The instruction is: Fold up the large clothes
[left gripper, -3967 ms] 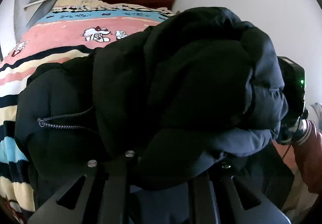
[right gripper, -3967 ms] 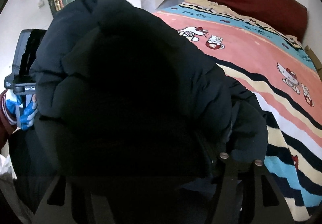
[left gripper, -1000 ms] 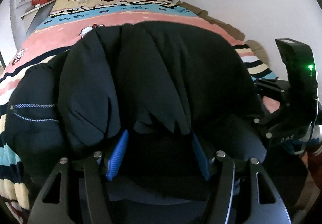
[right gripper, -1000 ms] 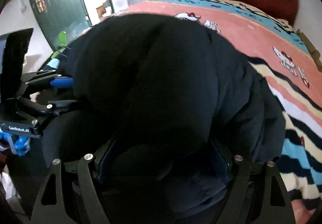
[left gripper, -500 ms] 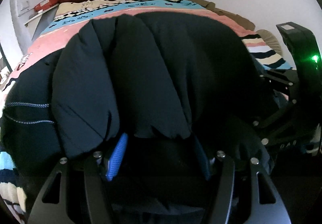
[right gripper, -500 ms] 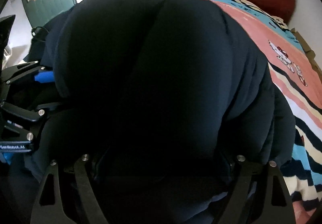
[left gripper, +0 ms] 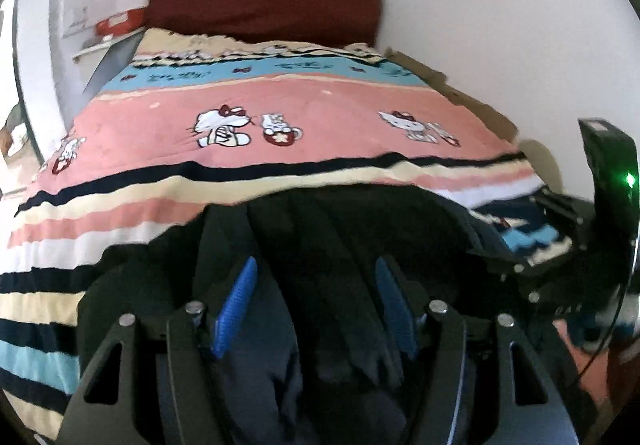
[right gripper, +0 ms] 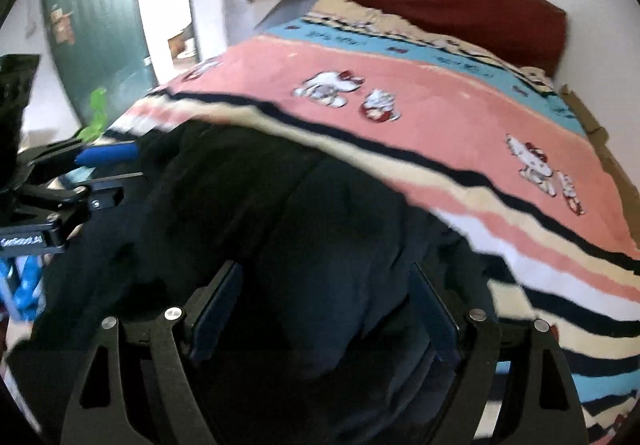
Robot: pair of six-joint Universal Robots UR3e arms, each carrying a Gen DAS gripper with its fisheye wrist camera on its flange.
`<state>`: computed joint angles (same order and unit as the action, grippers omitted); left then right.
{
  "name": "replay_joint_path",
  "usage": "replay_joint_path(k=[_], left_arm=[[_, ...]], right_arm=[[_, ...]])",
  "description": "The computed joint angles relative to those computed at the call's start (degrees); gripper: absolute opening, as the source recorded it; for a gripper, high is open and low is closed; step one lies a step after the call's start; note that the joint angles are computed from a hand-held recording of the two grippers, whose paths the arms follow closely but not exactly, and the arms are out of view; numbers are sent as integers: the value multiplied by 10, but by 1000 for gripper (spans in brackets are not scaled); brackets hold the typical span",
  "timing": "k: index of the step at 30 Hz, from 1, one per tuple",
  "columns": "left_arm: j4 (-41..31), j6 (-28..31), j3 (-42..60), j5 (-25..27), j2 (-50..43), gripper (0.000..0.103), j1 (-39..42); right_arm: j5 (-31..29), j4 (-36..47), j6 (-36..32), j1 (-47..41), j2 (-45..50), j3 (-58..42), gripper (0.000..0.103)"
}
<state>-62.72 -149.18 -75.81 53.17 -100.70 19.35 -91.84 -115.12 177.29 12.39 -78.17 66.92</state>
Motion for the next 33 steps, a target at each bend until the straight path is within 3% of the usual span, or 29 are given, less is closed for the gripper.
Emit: replay_joint_path(k=[6, 11, 14, 18, 25, 28, 33], left_arm=[[54, -41, 46, 126, -100, 61, -73], [121, -53, -16, 154, -101, 63, -83], [130, -56, -34, 168, -79, 63, -85], [198, -44, -127, 222, 19, 62, -100], [259, 2, -300, 196, 218, 62, -76], [265, 22, -348, 205, 246, 62, -83], [267, 32, -382, 224, 217, 63, -84]], right_arm=[[12, 9, 28, -15, 96, -67, 83], [-15, -20, 28, 4, 107, -16, 83], [-16, -17, 36, 4, 93, -2, 83], [-4, -27, 37, 1, 38, 41, 83], [4, -49, 30, 21, -131, 173, 83], [9, -48, 34, 28, -174, 223, 83], [8, -74, 57, 22, -172, 291, 83]])
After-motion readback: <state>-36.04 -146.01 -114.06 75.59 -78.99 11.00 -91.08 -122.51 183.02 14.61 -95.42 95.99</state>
